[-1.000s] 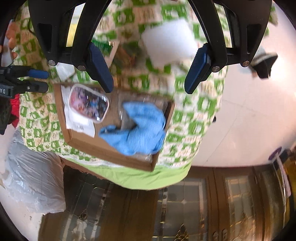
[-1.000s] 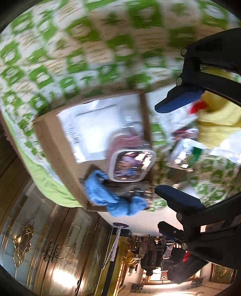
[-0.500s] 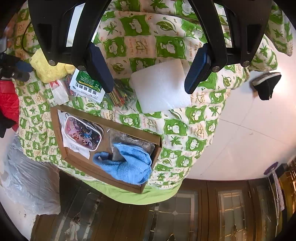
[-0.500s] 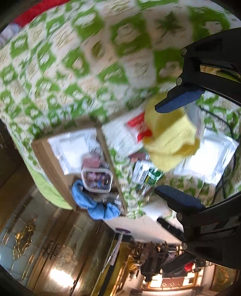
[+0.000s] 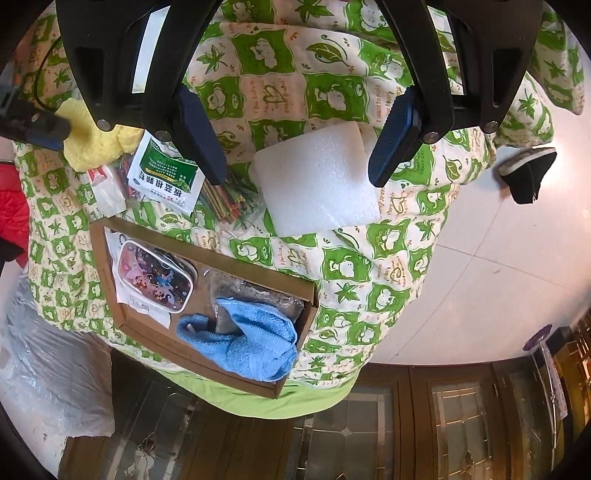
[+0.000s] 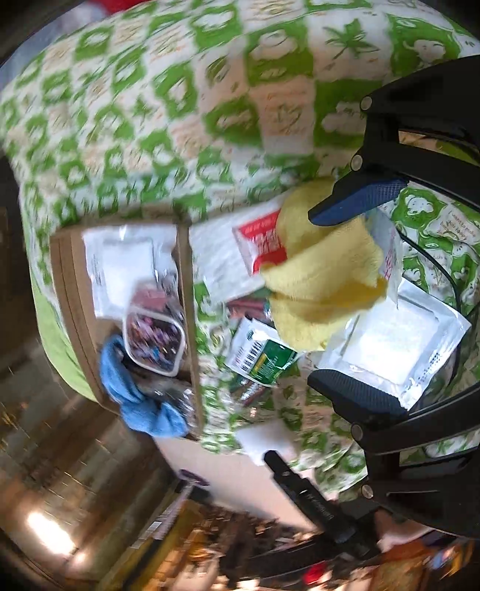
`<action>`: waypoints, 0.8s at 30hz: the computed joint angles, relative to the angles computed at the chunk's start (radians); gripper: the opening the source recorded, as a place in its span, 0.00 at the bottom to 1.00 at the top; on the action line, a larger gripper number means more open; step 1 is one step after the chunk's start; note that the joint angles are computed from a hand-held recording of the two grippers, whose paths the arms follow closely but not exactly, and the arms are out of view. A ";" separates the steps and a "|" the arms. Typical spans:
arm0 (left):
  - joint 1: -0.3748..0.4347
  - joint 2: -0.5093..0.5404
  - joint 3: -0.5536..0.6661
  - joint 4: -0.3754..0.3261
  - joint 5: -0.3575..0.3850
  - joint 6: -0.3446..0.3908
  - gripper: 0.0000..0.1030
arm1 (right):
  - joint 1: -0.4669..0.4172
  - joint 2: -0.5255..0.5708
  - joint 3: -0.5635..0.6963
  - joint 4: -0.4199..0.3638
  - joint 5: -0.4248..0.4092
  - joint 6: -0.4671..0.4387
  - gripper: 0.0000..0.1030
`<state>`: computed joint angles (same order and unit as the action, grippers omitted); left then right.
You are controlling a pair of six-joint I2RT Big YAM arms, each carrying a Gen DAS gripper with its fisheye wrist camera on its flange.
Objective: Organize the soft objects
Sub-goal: 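Grasp the yellow towel with the right tool while the left tool approaches the white foam block, then close the left tool on the white foam block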
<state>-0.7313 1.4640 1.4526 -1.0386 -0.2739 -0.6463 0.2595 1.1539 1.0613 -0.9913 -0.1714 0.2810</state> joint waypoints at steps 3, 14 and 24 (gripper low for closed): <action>0.000 0.003 0.002 -0.002 0.002 0.001 0.77 | 0.049 0.041 0.011 -0.007 0.061 -0.042 0.78; 0.002 0.005 -0.005 0.005 0.007 -0.003 0.77 | 0.082 0.062 -0.027 0.051 0.151 -0.067 0.44; 0.017 0.067 0.048 -0.020 -0.015 0.025 0.79 | 0.032 -0.027 -0.035 0.056 -0.025 -0.010 0.44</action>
<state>-0.7140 1.5308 1.5005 -1.0588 -0.2889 -0.6209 0.2919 1.1268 1.0259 -0.9353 -0.1961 0.2706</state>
